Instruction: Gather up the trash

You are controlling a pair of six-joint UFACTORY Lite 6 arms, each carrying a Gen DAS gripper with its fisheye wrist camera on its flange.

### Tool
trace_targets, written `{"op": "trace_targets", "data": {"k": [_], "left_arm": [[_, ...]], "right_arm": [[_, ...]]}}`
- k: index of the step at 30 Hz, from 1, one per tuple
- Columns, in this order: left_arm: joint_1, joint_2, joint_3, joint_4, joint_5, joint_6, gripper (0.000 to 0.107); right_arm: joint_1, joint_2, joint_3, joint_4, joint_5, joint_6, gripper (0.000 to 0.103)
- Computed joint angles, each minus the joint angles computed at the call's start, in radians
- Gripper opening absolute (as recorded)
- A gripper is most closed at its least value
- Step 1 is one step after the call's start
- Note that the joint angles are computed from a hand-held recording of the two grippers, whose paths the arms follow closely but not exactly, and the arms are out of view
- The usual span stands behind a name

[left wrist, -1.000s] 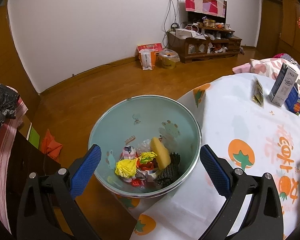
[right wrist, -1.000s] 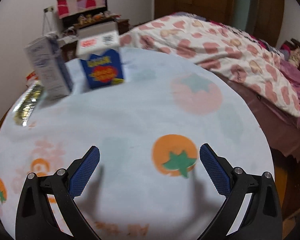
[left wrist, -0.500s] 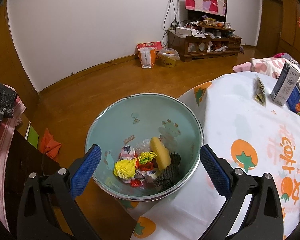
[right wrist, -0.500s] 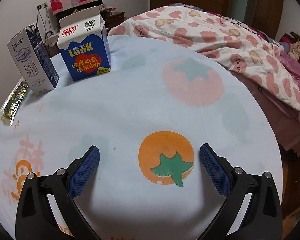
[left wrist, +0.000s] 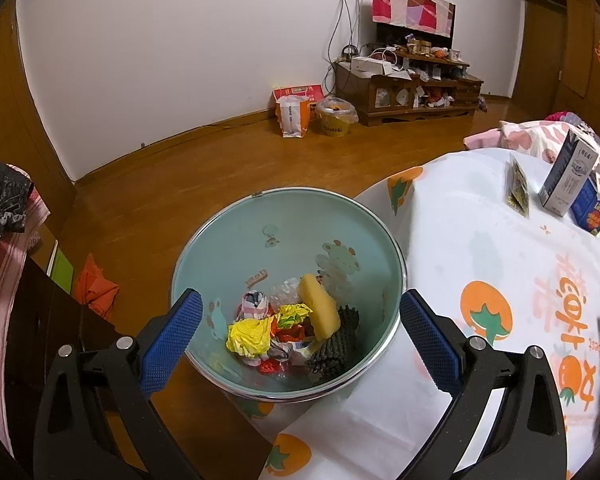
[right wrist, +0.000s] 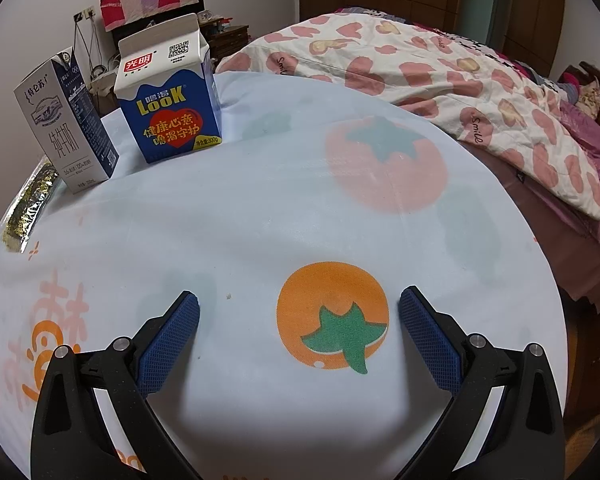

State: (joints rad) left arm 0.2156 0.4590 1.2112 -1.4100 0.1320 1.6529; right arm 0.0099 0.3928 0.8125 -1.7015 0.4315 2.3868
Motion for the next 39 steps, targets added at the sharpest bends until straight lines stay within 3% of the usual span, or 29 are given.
{"op": "trace_targets", "data": {"k": [4,6,10,13,16,19,23,26,29,34,39], "left_arm": [[0.001,-0.015,-0.008,-0.014,-0.005,0.011,0.097],[0.003,-0.024,-0.009,-0.004,-0.009,0.003,0.097],[0.017,-0.043,-0.015,-0.115,-0.014,0.115,0.097],[0.042,-0.063,-0.026,-0.161,0.006,0.171,0.097],[0.069,-0.092,-0.045,-0.26,0.023,0.294,0.097],[0.103,-0.106,-0.041,-0.201,0.059,0.251,0.097],[0.153,-0.079,0.015,-0.014,0.107,0.046,0.097],[0.197,-0.049,0.053,0.084,0.2,-0.025,0.093],[0.196,-0.042,0.039,-0.037,0.152,0.115,0.09],[0.206,-0.024,0.059,-0.046,0.145,0.135,0.092],[0.201,-0.01,0.089,0.082,0.113,-0.02,0.097]], "right_arm": [[0.02,0.002,0.007,0.077,0.025,-0.064,0.098],[0.117,-0.026,-0.002,0.17,0.112,-0.108,0.098],[0.34,-0.15,0.005,0.247,0.159,-0.102,0.098],[0.485,-0.14,0.113,0.302,0.181,-0.144,0.098],[0.626,-0.022,0.328,0.366,0.215,-0.245,0.098],[0.693,0.096,0.512,0.43,0.193,-0.342,0.098],[0.744,0.224,0.695,0.531,0.187,-0.457,0.098],[0.779,0.287,0.789,0.578,0.211,-0.494,0.098],[0.804,0.341,0.869,0.604,0.241,-0.547,0.098],[0.815,0.406,0.966,0.653,0.265,-0.626,0.098],[0.808,0.404,0.959,0.657,0.26,-0.629,0.098]]}}
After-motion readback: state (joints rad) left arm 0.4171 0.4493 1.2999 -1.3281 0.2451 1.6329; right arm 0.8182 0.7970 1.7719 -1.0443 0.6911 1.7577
